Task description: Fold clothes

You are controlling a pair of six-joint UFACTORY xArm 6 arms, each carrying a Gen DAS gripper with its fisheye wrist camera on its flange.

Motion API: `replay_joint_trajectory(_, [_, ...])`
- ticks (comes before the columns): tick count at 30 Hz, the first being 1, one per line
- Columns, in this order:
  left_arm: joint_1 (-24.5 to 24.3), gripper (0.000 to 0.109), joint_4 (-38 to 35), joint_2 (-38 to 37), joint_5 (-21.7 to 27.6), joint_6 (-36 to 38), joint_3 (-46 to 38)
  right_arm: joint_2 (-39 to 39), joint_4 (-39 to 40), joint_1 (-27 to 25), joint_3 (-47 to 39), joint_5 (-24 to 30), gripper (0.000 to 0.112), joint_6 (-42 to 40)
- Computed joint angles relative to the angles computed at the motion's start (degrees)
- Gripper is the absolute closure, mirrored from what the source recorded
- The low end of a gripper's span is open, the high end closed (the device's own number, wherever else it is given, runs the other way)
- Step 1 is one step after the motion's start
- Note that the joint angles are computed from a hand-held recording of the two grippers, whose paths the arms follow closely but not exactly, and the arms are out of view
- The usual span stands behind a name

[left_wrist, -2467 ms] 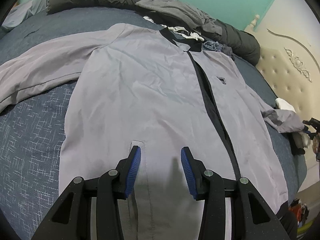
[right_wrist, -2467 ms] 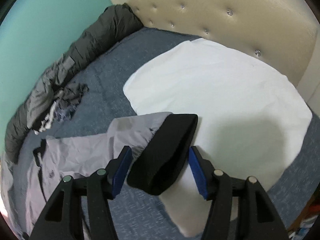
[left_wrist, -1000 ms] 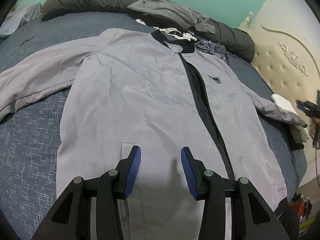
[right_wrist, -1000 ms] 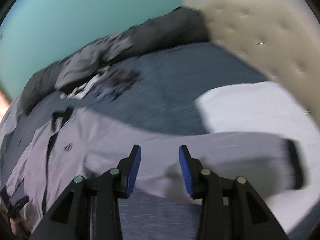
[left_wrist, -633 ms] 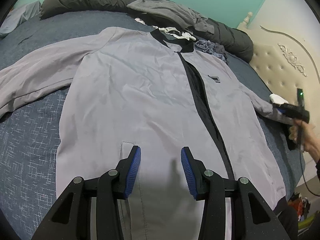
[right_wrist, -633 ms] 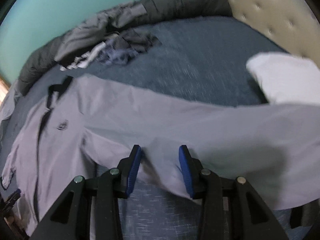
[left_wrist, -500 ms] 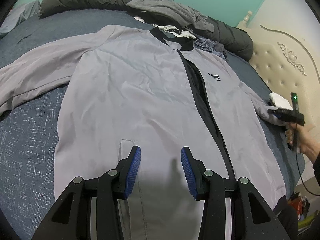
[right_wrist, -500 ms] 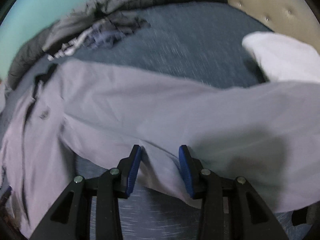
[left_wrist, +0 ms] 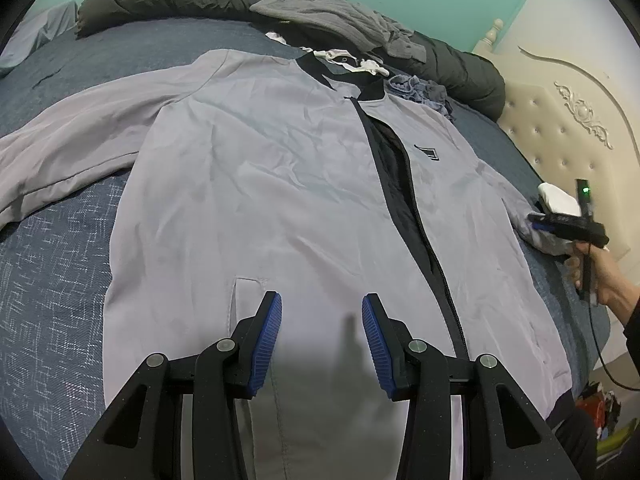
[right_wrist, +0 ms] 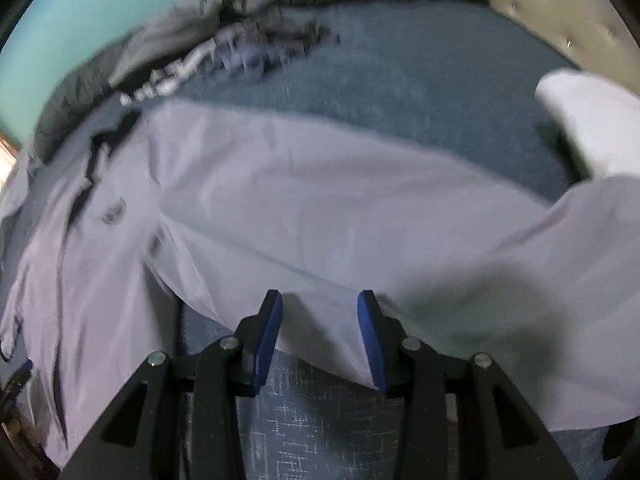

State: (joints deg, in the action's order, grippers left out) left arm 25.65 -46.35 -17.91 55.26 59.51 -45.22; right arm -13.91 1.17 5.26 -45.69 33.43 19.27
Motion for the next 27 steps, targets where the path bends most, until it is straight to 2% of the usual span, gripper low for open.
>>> replay_joint_trajectory(2, [-0.02, 0.063, -0.08, -0.04, -0.01, 0.14, -0.02, -0.1, 0.4, 0.22, 1.46, -0.45, 0.073, 0.11])
replay_joint_trajectory(7, [0.27, 0.063, -0.23, 0.12, 0.57, 0.46, -0.33, -3.22, 1.72, 0.33, 4.53, -5.62, 0.073, 1.87])
replay_joint_trajectory(9, [0.3, 0.063, -0.19, 0.02, 0.5, 0.5, -0.31, -2.81, 2.02, 0.81, 3.93, -5.29, 0.073, 1.11])
replay_joint_trajectory(14, [0.3, 0.061, -0.39, -0.08, 0.65, 0.3, -0.41, -0.21, -0.85, 1.77, 1.22, 0.3, 0.073, 1.11])
replay_joint_trajectory(16, [0.33, 0.061, -0.43, -0.1, 0.79, 0.46, -0.47, -2.43, 0.23, 1.2, 2.6, -1.43, 0.073, 1.33])
replay_joint_trajectory(19, [0.45, 0.061, -0.64, -0.38, 1.08, 0.84, -0.51, -8.61, -4.16, -0.5, 5.56, -3.01, 0.073, 4.99])
replay_joint_trajectory(24, [0.53, 0.061, -0.91, -0.41, 1.26, 0.7, -0.83, -19.34, -8.01, -4.25, 5.88, 2.4, 0.073, 5.07])
replay_joint_trajectory(27, [0.33, 0.061, -0.78, -1.09, 1.08, 0.72, -0.53, -23.42, -8.81, -9.06, 4.33, 6.46, 0.073, 2.26])
